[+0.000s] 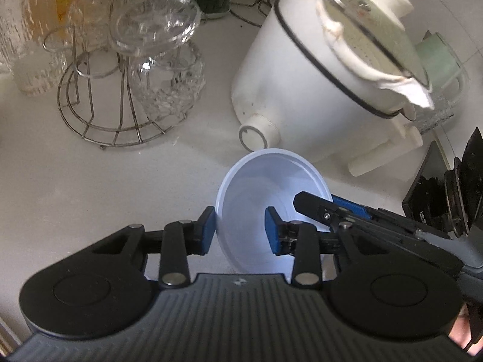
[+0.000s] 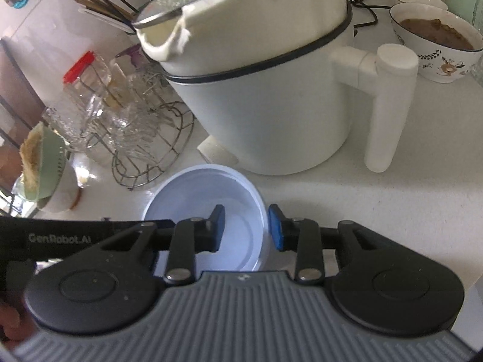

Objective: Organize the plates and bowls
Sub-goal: 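Lower the held blue bowl into the other blue bowl with the left gripper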

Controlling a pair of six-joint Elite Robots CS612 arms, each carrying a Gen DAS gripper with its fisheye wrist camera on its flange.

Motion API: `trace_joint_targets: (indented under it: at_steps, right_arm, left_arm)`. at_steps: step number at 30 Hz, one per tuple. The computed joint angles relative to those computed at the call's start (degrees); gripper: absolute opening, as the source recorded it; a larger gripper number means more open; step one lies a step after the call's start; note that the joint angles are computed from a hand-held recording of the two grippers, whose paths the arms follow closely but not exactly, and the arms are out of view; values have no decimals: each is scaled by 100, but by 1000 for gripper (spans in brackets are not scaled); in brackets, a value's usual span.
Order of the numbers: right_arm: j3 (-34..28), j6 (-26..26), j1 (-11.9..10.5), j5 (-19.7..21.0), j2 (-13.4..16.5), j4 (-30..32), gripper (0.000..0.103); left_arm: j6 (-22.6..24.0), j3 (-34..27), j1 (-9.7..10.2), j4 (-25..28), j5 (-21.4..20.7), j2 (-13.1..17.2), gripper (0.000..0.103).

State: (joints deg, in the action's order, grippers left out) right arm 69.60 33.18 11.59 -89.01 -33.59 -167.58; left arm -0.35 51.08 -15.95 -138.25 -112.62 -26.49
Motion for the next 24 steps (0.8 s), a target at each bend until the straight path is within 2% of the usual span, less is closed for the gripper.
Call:
trace_joint_targets:
  at_steps: [11,14,18,24]
  right_arm:
    - [386,316,83,0,-369,-332,35]
    - [459,385,121,-70,-449,-437,35]
    - [571,644,158,-165,-536,-535,35]
    - [721,922,245,-409,-682,-654,35]
  left_arm:
    - [-114,439,96,-124,-234,-430,41]
    - [-98,591,122,-302,-303,-549,42]
    - [125,688,125,-372,-320,-653,42]
    - [493,737,185,-121,-573,-756,42]
